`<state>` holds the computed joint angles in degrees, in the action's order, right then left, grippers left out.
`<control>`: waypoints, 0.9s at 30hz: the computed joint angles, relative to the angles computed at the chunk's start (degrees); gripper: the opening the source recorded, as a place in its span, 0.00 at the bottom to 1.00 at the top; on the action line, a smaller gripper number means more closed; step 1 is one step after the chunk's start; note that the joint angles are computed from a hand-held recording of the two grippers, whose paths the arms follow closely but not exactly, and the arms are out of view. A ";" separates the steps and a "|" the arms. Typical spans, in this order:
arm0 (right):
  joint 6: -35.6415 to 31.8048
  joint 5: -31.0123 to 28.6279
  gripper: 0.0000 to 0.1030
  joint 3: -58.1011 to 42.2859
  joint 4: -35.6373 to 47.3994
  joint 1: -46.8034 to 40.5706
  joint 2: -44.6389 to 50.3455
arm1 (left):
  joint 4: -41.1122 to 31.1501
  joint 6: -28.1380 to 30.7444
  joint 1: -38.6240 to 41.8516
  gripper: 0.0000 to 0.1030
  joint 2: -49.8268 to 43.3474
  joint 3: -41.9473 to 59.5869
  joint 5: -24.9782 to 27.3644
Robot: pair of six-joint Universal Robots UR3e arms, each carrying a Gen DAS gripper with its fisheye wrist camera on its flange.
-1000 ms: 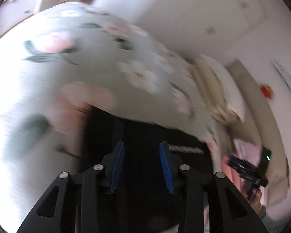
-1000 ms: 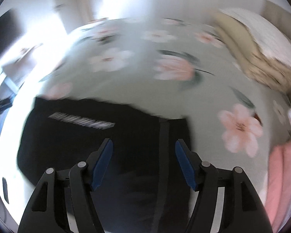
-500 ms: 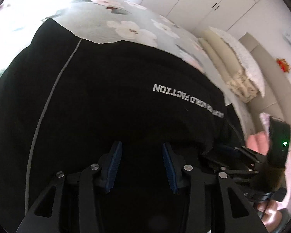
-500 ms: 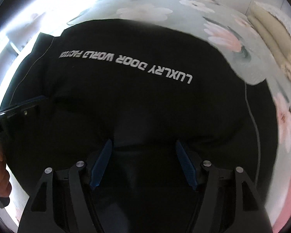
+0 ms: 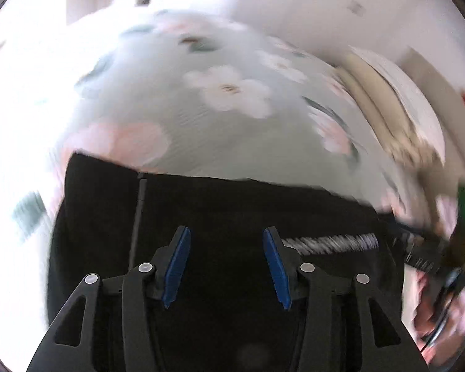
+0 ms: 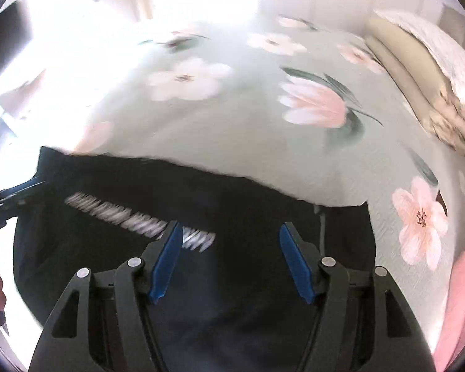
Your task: Fold large clothes
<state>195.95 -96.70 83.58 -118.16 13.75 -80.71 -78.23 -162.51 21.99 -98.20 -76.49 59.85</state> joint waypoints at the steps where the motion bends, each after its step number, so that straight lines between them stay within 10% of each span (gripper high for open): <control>1: -0.65 1.12 0.65 -0.83 0.44 -1.54 2.52 | 3.09 -4.11 -0.04 0.49 -1.91 -0.89 0.89; 14: -0.33 9.95 0.70 8.07 -7.51 -6.62 5.50 | 3.84 -0.69 -0.92 0.48 -9.04 -0.68 1.48; 23: -2.08 13.88 0.77 23.73 -4.27 -11.95 -22.95 | -21.39 18.48 18.04 0.49 9.85 -1.64 -5.65; 27: -4.92 14.02 0.79 27.28 8.08 -15.79 -37.41 | -36.70 27.66 26.69 0.65 12.15 2.07 -4.82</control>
